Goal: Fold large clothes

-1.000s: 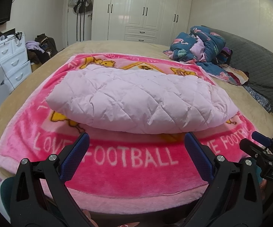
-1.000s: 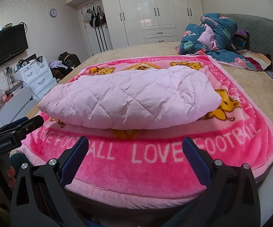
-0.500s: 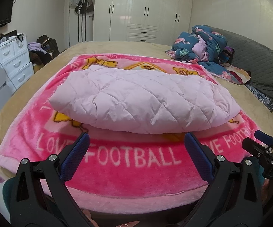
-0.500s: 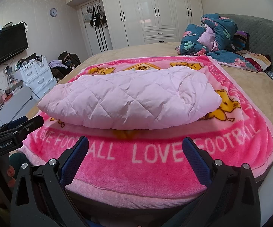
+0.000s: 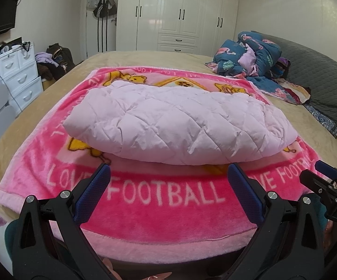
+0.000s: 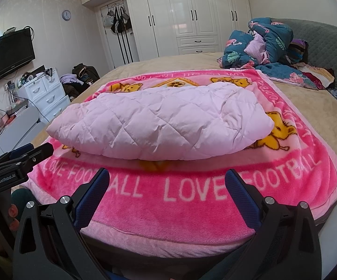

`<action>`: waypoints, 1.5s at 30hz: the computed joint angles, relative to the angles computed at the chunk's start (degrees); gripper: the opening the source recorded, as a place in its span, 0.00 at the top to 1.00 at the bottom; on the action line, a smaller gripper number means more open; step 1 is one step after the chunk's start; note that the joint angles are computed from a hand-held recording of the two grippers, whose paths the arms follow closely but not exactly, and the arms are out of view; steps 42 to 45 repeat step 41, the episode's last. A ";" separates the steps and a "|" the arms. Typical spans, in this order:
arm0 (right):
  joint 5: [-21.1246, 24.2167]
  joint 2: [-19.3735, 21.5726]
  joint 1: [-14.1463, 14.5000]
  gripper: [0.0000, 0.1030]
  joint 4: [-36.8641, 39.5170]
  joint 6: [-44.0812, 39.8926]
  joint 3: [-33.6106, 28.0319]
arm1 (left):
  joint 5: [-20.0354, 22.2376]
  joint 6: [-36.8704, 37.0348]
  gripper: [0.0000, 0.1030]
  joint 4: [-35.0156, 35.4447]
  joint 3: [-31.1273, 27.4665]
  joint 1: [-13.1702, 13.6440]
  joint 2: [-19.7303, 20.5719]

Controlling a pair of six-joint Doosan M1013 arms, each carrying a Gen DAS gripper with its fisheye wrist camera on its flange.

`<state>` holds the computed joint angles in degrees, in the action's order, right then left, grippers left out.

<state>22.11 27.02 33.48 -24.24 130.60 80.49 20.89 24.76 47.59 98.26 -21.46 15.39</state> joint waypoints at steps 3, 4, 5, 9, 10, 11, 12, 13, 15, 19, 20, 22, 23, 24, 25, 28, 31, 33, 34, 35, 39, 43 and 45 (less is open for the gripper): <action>0.05 -0.01 -0.01 0.04 0.13 -0.13 -0.03 | 0.24 -0.27 0.09 0.38 -0.03 -0.07 0.01; -0.02 -0.02 -0.02 0.04 0.16 -0.16 -0.02 | 0.15 -0.04 0.09 0.17 0.01 0.00 -0.02; 0.00 -0.01 -0.03 0.04 0.24 -0.25 -0.05 | 0.04 -0.02 0.09 0.12 0.09 0.05 -0.08; 0.12 -0.01 -0.01 0.04 -0.05 0.04 -0.09 | -0.27 0.79 0.09 -0.83 0.06 0.11 -0.09; 0.20 0.01 0.00 0.04 0.00 -0.10 -0.12 | -0.54 1.28 0.09 -1.37 0.12 0.22 -0.15; 0.13 -0.02 -0.02 0.04 0.09 -0.14 -0.08 | -0.62 1.69 0.09 -1.72 0.15 0.29 -0.19; 0.07 -0.04 -0.03 0.04 0.00 -0.02 -0.06 | -0.48 1.77 0.09 -1.84 0.06 0.18 -0.17; 0.14 0.00 0.00 0.04 -0.15 0.02 -0.11 | -0.53 1.54 0.09 -1.71 0.06 0.13 -0.17; 0.00 -0.05 -0.06 0.04 0.19 -0.33 -0.03 | -0.58 1.73 0.09 -1.83 0.12 0.17 -0.22; 0.13 -0.01 -0.02 0.04 0.16 -0.20 -0.10 | -0.84 2.04 0.09 -2.08 0.21 0.28 -0.28; 0.13 -0.01 -0.01 0.04 0.10 -0.21 -0.10 | -0.93 2.25 0.09 -2.35 0.15 0.24 -0.23; 0.19 0.02 0.00 0.04 0.06 -0.19 -0.12 | -1.45 3.89 0.09 -3.72 0.14 0.33 -0.19; 0.18 0.02 -0.04 0.04 0.51 -0.60 -0.14 | -1.60 5.01 0.09 -4.65 0.16 0.37 -0.19; 0.11 -0.03 -0.05 0.04 0.60 -0.68 -0.09 | -1.58 7.09 0.09 -6.55 0.13 0.50 -0.18; 0.17 -0.06 -0.12 0.04 0.69 -0.92 -0.12 | -2.04 8.21 0.09 -7.72 0.19 0.59 -0.18; 0.34 -0.06 -0.10 0.04 0.53 -0.59 -0.15 | -4.44 17.17 0.09 -17.86 0.63 1.64 -0.30; 0.64 -0.33 -0.45 0.04 -0.02 0.41 0.10 | -3.02 12.70 0.09 -12.82 0.58 1.57 -0.16; 0.01 -0.81 -0.90 0.04 -2.34 3.50 0.94 | -1.91 13.17 0.09 -14.28 0.15 2.20 0.22; -0.25 -1.25 -1.30 0.04 -6.18 8.23 1.76 | -1.62 14.00 0.09 -16.20 -0.12 2.91 0.50; 0.39 -1.63 -1.86 0.04 -9.70 12.75 2.42 | -0.15 14.54 0.09 -18.04 -0.68 3.98 1.00; 8.23 -3.39 -5.98 0.04 -24.45 34.77 6.38 | 5.76 10.70 0.09 -17.63 -2.79 8.82 2.64; 15.29 -3.89 -8.87 0.04 -29.13 43.47 8.69 | 10.00 5.69 0.09 -13.57 -4.18 12.45 3.71; 15.29 -3.89 -8.87 0.04 -29.13 43.47 8.69 | 10.00 5.69 0.09 -13.57 -4.18 12.45 3.71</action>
